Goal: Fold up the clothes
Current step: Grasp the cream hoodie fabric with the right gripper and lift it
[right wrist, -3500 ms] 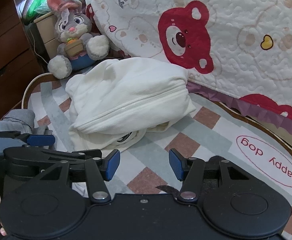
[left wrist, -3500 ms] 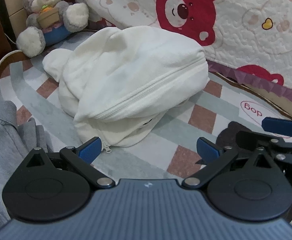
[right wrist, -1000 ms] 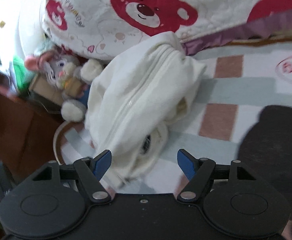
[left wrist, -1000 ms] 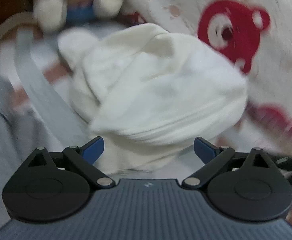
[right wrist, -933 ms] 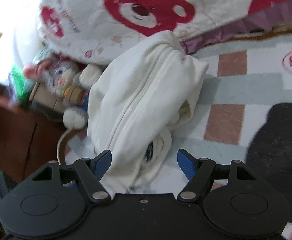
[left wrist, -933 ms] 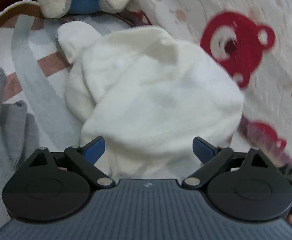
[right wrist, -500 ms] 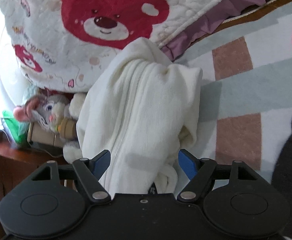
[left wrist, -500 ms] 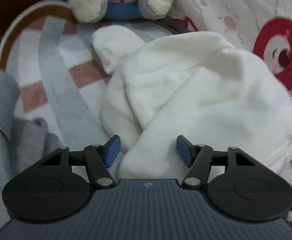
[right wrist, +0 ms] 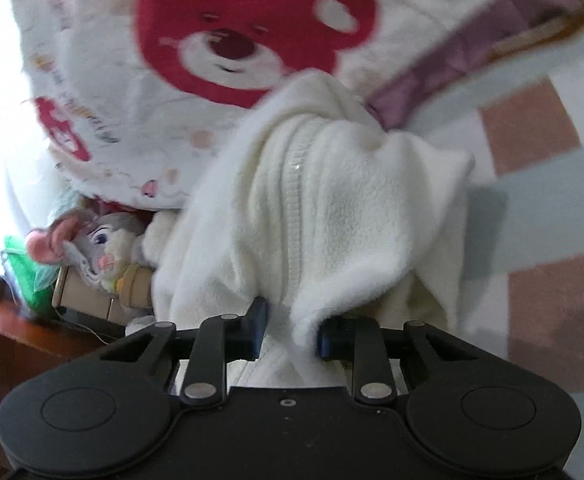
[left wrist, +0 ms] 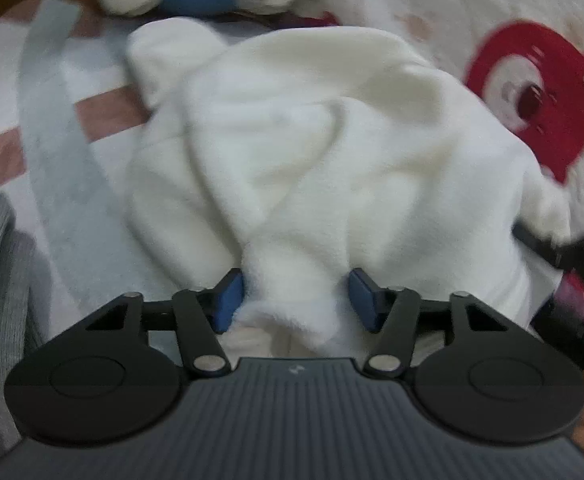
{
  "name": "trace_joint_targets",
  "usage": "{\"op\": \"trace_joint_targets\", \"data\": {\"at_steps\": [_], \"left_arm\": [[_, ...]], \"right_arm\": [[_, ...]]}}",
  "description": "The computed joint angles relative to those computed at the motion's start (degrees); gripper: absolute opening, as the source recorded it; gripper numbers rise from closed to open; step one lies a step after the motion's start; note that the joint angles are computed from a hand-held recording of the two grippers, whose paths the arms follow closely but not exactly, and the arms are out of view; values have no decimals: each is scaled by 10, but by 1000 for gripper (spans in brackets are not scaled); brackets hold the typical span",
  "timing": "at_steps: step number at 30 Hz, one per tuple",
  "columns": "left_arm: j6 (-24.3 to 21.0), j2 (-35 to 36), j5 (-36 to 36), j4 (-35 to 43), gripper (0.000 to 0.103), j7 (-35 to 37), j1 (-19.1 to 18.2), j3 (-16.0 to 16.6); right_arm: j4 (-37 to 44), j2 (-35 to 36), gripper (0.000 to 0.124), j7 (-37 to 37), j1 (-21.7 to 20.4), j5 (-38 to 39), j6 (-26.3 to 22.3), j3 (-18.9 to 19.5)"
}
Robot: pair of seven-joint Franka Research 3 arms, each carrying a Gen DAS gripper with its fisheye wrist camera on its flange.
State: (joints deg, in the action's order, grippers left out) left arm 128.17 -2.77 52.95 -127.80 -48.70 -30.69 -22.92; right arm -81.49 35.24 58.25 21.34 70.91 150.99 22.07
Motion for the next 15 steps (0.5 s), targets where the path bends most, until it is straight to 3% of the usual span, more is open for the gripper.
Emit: {"op": "trace_joint_targets", "data": {"at_steps": [2,6,10,15], "left_arm": [[36,-8,26,-7,51,-18,3,2],[116,-6,102,-2,51,-60,13,2],[64,40,118,64,51,-89,-6,-7],[87,68,154,112,50,-52,-33,5]], "right_arm": [[-10,-16,15,-47,-18,30,-4,14],[-30,-53,13,-123,-52,111,-45,18],[-55,-97,13,-172,-55,131,-74,-10],[-121,-168,12,-267,-77,221,-137,-35]]}}
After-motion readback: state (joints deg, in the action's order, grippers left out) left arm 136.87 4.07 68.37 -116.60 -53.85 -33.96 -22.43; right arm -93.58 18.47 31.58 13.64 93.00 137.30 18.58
